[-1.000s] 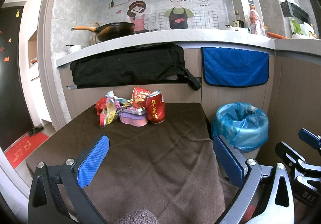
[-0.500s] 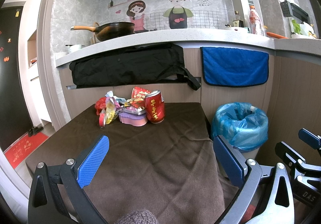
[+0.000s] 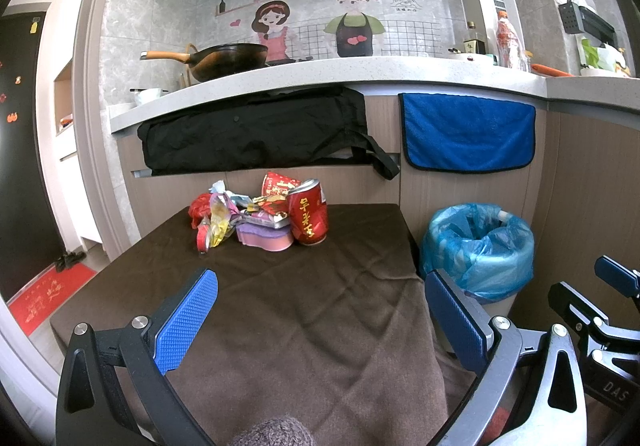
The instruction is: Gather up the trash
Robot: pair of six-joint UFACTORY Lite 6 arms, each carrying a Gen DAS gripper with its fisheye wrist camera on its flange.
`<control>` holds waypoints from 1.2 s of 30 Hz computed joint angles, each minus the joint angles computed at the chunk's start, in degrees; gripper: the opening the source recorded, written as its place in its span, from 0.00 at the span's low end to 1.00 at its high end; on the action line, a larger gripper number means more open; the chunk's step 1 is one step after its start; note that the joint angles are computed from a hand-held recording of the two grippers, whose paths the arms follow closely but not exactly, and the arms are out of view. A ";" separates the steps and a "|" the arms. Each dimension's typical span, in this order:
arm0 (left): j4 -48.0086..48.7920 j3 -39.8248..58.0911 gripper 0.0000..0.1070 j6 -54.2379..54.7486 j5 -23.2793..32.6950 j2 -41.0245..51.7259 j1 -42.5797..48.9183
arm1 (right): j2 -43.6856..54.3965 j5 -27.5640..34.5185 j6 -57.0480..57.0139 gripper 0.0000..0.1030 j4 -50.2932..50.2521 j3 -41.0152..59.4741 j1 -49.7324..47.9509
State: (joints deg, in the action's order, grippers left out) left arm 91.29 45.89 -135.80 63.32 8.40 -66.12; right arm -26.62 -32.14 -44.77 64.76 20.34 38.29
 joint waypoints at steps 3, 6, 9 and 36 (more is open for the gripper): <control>1.19 0.52 0.96 1.63 -1.44 -0.36 1.09 | 0.12 -0.06 -0.23 0.80 0.18 0.10 0.11; 3.08 1.99 0.96 3.00 -3.25 0.24 2.55 | 0.32 1.21 -2.00 0.80 0.72 1.39 -0.61; 4.63 4.58 0.96 4.32 -6.99 1.32 5.32 | 1.03 4.24 1.44 0.80 -6.79 1.85 -6.85; 18.83 45.36 0.96 9.75 -39.86 30.99 35.71 | 47.53 12.29 9.89 0.80 -26.03 47.53 -24.14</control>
State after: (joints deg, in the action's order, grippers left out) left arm 110.12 91.25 -126.05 23.45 39.39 -30.41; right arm 20.91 -19.85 -34.89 38.74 67.87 14.15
